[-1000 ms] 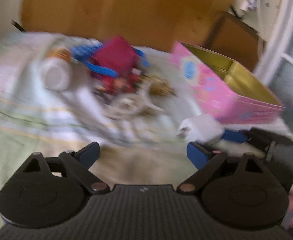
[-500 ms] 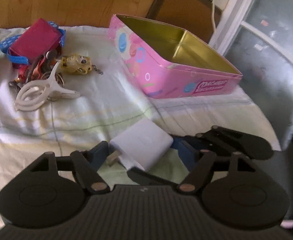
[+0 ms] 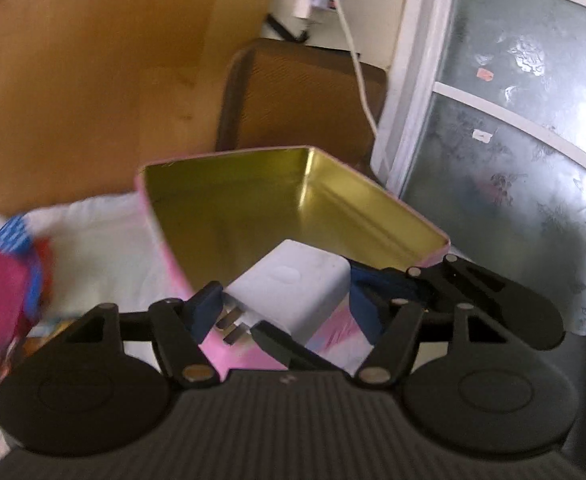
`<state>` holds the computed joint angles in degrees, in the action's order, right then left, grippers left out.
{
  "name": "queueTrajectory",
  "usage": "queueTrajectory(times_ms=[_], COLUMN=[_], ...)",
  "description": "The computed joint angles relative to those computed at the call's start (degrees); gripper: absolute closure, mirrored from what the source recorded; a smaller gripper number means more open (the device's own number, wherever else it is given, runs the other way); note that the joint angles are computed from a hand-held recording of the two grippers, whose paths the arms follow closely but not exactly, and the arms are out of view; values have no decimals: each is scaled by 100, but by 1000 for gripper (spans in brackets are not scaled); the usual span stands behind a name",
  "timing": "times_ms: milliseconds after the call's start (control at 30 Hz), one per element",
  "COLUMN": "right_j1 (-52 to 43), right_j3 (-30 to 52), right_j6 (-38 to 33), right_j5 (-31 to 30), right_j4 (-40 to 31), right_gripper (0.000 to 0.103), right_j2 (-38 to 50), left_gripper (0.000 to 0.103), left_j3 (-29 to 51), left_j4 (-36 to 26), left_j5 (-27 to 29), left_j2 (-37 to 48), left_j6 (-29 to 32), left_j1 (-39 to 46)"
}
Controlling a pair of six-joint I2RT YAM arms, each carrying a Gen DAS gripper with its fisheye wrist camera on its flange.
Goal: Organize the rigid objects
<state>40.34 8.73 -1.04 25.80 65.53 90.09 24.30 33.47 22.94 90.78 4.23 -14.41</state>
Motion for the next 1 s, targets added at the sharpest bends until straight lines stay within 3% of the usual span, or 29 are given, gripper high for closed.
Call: queueTrajectory(times_ms=[133,233,400,467,500,533,733,833,1000], right_j1=[-893,-1359,-1989,-1986,-1997,-2071,-1809,-1462,-625], right_j3=[209,396,708,682,684,701,183,-13,-5], right_j6=[141,401,689,822,865,867,1255,1354,1357], right_j5=[-573,-921,-1466,-1341,-1303,-1326,-1060,-777,-243], right_j4=[-10,-539,-776,-599,-530,-499,-79,265,149], right_gripper=[48,48,48,39,29,28,28,28,28], right_j2=[390,347,815,959,1004,1012,670,642,370], left_gripper=[33,39,38,36,35,32,28,24,13], left_j3=[778,1280,1556,1570,1564,1562,909,118,-1219], left_j4=[12,-228,-163,-127,-111,-107,325,1012,2142], left_j5=[-197,-82,-314,-427,-499,-557,-337,-117,348], left_j2=[852,1329,1685,1734,1750,1756,1253,742,109], left_j6=[-174,-254,-248,-253,-271,-296,-584,-659,-330], left_j1=[-455,-614,-872,-917,-931,-930,-557,-143,936])
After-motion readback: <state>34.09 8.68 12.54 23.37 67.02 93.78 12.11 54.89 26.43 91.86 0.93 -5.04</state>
